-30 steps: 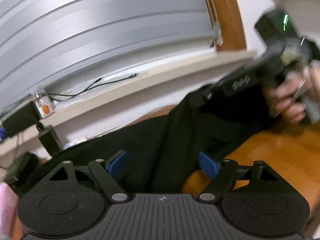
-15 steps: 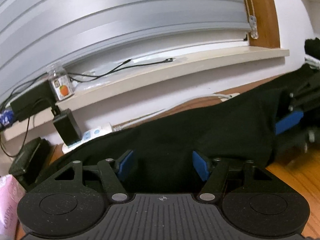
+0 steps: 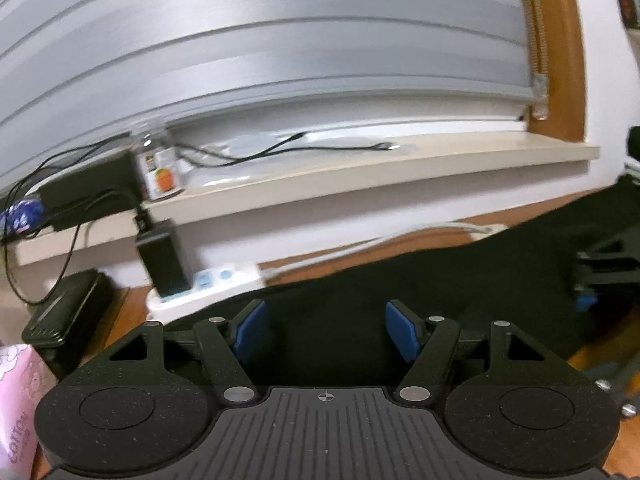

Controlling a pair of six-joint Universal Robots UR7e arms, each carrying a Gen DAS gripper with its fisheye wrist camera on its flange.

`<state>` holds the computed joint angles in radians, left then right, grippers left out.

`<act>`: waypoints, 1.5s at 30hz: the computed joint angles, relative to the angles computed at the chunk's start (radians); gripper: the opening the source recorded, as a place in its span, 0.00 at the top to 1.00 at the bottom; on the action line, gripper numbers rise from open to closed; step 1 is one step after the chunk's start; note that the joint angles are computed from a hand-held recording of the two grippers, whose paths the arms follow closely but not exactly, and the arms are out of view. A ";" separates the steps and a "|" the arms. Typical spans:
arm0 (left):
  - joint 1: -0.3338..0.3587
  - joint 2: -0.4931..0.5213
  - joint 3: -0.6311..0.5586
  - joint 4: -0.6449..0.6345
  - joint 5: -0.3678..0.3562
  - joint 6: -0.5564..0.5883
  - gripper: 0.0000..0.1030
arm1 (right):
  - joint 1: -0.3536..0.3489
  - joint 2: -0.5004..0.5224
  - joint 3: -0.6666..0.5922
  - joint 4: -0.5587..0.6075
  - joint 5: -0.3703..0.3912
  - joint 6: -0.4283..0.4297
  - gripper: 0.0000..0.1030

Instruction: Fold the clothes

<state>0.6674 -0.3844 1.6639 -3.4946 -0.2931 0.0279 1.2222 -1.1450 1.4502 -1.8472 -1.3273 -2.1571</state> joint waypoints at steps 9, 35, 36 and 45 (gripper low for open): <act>0.081 -0.052 0.020 0.169 0.001 -0.120 0.32 | 0.000 0.001 -0.044 0.093 0.007 0.030 0.92; 0.123 -0.065 0.007 0.245 0.010 -0.134 0.21 | -0.087 -0.124 -0.036 0.258 -0.045 -0.001 0.67; 0.124 -0.069 0.011 0.248 0.004 -0.143 0.20 | -0.089 -0.120 -0.033 0.254 -0.053 -0.018 0.66; 0.115 -0.033 -0.017 0.208 0.056 -0.049 0.19 | -0.093 -0.107 -0.013 0.296 -0.054 -0.010 0.94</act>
